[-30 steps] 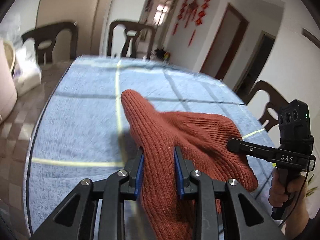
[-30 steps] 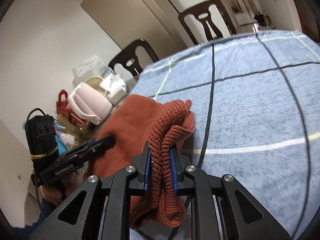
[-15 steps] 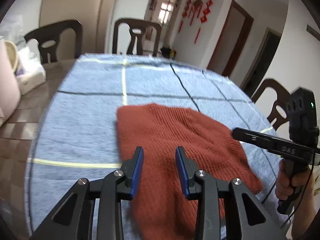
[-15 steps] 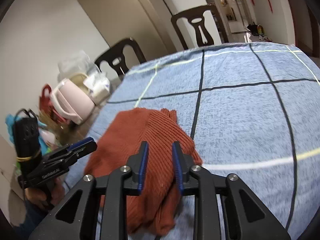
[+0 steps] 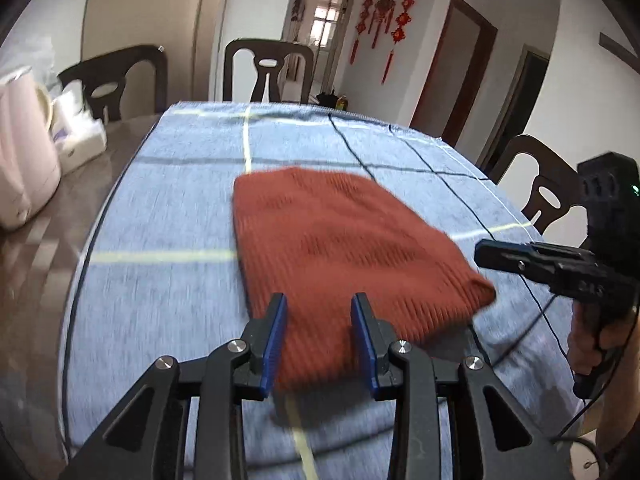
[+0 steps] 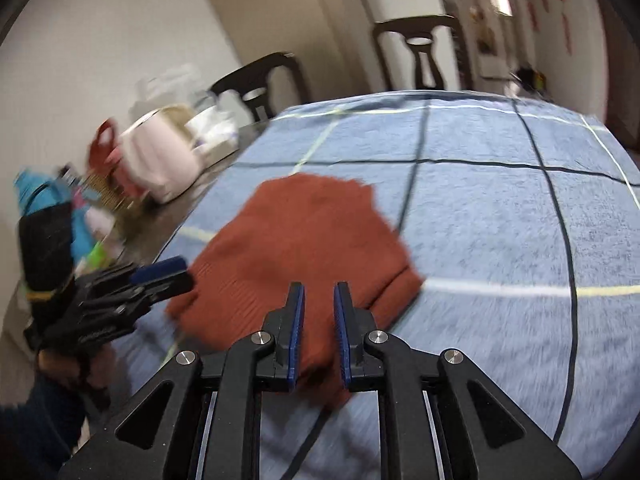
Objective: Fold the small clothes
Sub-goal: 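Open both tools and pull them back from the folded sweater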
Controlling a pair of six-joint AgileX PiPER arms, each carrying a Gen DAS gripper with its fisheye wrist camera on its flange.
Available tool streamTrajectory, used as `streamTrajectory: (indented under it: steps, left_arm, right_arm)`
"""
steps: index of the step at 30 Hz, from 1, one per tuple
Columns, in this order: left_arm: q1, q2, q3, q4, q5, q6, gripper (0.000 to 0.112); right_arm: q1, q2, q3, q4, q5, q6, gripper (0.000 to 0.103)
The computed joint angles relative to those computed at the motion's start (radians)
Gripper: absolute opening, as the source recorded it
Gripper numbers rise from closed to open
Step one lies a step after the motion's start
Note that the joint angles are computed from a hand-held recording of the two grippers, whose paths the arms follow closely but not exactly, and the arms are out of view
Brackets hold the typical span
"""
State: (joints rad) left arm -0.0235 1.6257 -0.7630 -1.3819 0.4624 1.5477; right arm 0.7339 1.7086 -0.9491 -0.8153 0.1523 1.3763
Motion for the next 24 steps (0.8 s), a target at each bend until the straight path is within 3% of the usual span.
streamTrajectory:
  steps: [4, 6, 9, 12, 17, 20, 24]
  left_arm:
    - [-0.020, 0.036, 0.029, -0.064, -0.040, 0.032, 0.036]
    - [-0.037, 0.049, 0.033, -0.125, -0.069, 0.086, 0.036]
    - [-0.046, 0.045, 0.032, -0.120, -0.085, 0.069, 0.036]
    - [-0.045, 0.012, 0.053, -0.111, -0.099, 0.057, 0.036]
    - [-0.040, -0.055, 0.111, -0.106, -0.146, 0.039, 0.039]
    - [-0.059, -0.077, 0.139, -0.113, -0.204, 0.050, 0.044]
    - [-0.059, -0.066, 0.147, -0.068, -0.232, 0.011, 0.045]
  right_arm:
    - [0.044, 0.087, -0.042, 0.043, 0.096, -0.049, 0.014]
    - [0.029, 0.082, -0.010, -0.049, 0.054, 0.055, 0.014]
    - [0.032, 0.078, -0.005, -0.068, 0.065, 0.079, 0.014]
    - [0.047, 0.045, 0.019, -0.090, 0.093, 0.120, 0.023]
    - [0.115, -0.009, 0.054, -0.183, 0.180, 0.236, 0.027]
    - [0.150, -0.013, 0.057, -0.183, 0.236, 0.238, 0.039]
    - [0.181, 0.002, 0.050, -0.163, 0.290, 0.216, 0.041]
